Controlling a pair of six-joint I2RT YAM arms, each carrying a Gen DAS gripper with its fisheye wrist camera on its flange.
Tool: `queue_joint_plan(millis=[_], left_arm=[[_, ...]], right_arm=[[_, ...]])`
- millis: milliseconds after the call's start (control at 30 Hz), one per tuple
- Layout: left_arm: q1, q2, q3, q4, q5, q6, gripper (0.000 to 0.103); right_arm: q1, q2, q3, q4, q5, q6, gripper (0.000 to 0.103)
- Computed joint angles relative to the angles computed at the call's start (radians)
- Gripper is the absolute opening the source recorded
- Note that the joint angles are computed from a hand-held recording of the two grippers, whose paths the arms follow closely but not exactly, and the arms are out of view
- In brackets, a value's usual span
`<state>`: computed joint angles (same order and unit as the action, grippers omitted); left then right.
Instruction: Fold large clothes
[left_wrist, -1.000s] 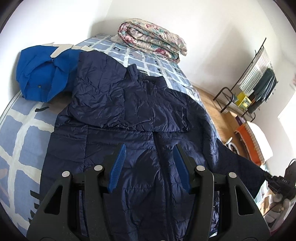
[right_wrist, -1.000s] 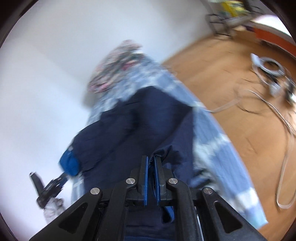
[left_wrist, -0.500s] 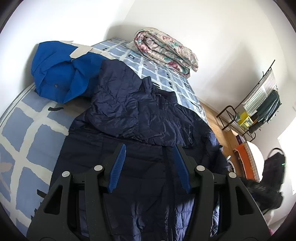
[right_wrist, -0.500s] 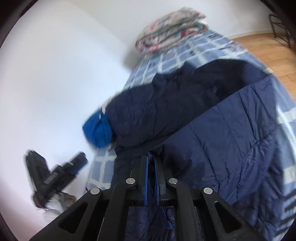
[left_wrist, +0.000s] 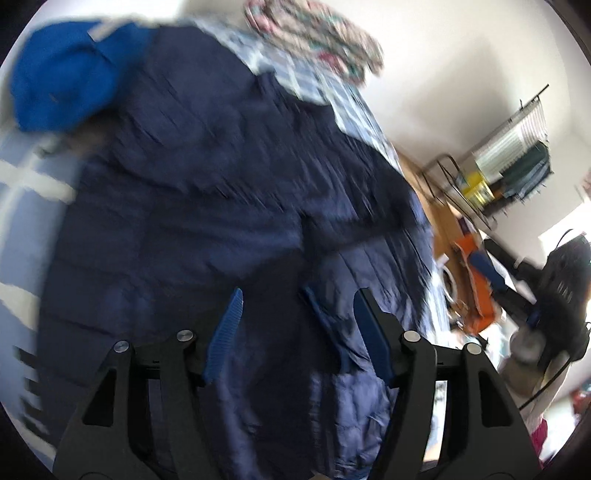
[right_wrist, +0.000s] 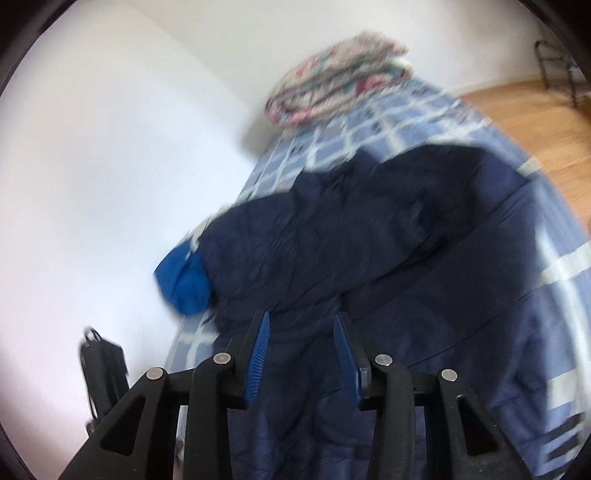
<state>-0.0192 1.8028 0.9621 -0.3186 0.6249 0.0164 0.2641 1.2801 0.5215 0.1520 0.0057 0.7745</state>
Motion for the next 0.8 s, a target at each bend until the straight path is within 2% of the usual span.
queue_joint_plan(millis=[233, 400, 467, 533, 700, 800], left_arm=[[-0.171, 0.187, 0.081, 0.064, -0.071, -0.136, 0.065], [-0.246, 0.276, 0.135, 0.084, -0.184, -0.148, 0.064], [-0.266, 0.286, 0.145, 0.098, -0.202, -0.13, 0.05], [-0.301, 0.278, 0.154, 0.101, -0.256, -0.07, 0.01], [-0.35, 0.231, 0.211, 0.105, -0.36, 0.031, 0.005], [-0.342, 0.23, 0.3, 0.082, -0.386, 0.06, 0.004]], right_arm=[[-0.176, -0.287, -0.12, -0.092, -0.058, 0.051, 0.039], [-0.275, -0.422, -0.141, -0.199, -0.094, -0.004, 0.039], [-0.311, -0.442, -0.141, -0.236, -0.103, -0.04, 0.039], [-0.346, -0.441, -0.138, -0.259, -0.112, -0.077, 0.039], [-0.473, -0.37, -0.15, -0.272, -0.167, -0.157, 0.039], [-0.555, -0.249, -0.153, -0.225, -0.23, -0.174, 0.039]])
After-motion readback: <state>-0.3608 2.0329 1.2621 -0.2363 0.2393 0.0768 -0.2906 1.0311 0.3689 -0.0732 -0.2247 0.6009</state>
